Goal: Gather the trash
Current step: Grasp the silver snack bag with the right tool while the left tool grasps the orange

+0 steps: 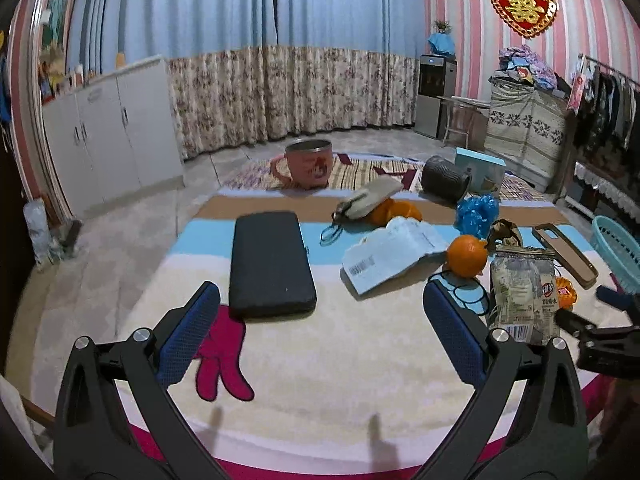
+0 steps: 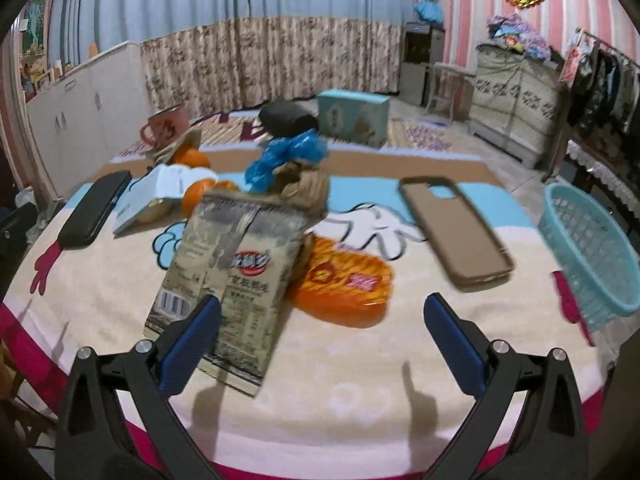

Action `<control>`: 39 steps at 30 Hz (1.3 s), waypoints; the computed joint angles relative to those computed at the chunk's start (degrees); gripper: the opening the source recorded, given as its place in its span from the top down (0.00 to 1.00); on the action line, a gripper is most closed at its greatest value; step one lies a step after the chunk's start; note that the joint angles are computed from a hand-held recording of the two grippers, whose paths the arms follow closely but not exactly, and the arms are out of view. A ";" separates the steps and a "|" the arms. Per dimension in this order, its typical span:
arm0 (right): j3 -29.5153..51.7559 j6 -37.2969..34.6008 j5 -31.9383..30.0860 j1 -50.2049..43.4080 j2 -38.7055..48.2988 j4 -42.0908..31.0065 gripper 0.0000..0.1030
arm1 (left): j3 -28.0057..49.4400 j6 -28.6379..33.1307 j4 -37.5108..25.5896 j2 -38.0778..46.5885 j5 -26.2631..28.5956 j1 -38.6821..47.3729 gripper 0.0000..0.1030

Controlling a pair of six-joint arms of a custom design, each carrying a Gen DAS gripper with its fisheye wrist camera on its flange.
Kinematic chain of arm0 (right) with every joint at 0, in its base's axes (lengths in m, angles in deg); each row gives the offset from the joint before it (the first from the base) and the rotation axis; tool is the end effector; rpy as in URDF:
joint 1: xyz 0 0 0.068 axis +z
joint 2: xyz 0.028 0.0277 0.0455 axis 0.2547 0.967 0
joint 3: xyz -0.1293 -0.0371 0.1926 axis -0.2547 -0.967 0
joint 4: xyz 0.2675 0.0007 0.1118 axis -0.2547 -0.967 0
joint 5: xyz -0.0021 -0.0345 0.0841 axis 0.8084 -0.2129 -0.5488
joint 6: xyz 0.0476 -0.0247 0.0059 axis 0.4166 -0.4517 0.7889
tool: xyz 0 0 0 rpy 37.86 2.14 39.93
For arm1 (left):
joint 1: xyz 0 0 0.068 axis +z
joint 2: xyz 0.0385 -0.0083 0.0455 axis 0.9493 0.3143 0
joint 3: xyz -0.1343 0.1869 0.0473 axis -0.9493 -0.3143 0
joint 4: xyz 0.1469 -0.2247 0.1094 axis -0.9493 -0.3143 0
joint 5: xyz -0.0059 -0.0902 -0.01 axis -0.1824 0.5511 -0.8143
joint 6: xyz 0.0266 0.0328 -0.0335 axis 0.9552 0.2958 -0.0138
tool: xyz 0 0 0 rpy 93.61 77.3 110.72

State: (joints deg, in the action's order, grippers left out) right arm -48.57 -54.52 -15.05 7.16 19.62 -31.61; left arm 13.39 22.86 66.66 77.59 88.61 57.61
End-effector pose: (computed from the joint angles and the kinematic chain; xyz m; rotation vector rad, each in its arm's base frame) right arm 0.2531 -0.0364 0.0604 0.2971 2.3035 -0.1069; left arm 0.3126 -0.0783 0.0924 0.2644 2.1343 -0.1420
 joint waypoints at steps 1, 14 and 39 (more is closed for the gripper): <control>0.35 -0.03 0.07 0.42 0.82 0.22 0.05 | 0.14 -0.25 0.35 0.71 0.21 0.21 0.05; 4.14 -1.60 -9.96 -0.34 6.27 -0.86 0.92 | 0.82 -0.33 -0.59 0.89 -2.17 -3.16 0.05; 13.65 -7.42 -24.62 -22.94 6.69 -2.87 0.98 | 31.52 -3.42 -12.52 26.83 -4.36 -15.63 0.05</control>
